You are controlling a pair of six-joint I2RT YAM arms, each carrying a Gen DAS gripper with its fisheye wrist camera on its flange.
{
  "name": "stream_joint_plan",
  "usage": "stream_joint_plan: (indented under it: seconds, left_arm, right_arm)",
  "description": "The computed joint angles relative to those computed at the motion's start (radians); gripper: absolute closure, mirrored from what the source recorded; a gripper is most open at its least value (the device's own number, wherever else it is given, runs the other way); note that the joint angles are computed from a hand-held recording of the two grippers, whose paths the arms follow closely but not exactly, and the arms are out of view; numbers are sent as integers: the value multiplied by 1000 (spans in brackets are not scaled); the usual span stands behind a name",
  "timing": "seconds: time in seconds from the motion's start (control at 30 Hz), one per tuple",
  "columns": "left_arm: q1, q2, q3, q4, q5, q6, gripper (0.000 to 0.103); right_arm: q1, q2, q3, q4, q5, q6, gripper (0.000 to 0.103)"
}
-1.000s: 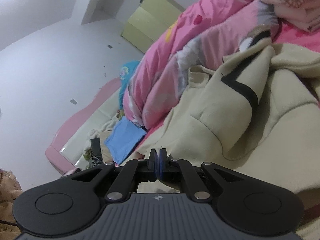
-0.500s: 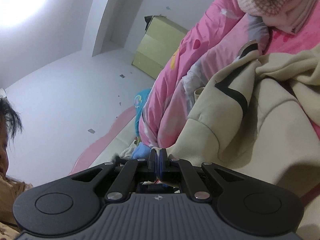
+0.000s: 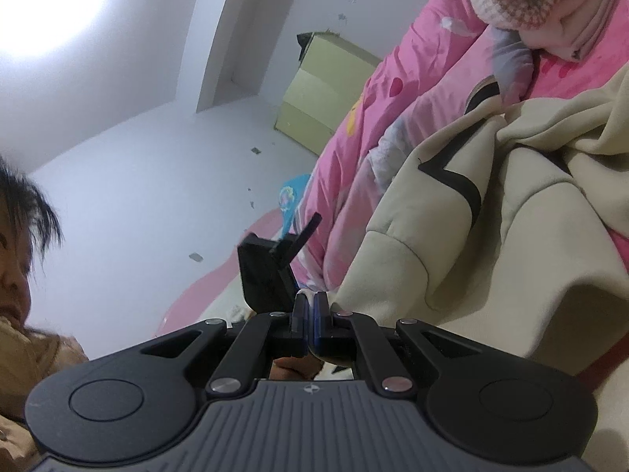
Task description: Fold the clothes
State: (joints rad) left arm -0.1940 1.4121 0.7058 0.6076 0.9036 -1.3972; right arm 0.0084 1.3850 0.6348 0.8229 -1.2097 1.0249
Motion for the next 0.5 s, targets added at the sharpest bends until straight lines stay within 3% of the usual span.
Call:
stream_joint_plan:
  seconds: [0.17, 0.37, 0.5]
  left_arm:
    - [-1, -34, 0, -39, 3, 40, 43]
    - [24, -116, -8, -138, 13, 128, 55]
    - [24, -158, -21, -212, 9, 191, 67]
  right_arm:
    - [12, -76, 52, -320, 15, -261, 102]
    - [39, -136, 131, -683, 66, -567, 102]
    - [91, -165, 203, -952, 165, -811, 102]
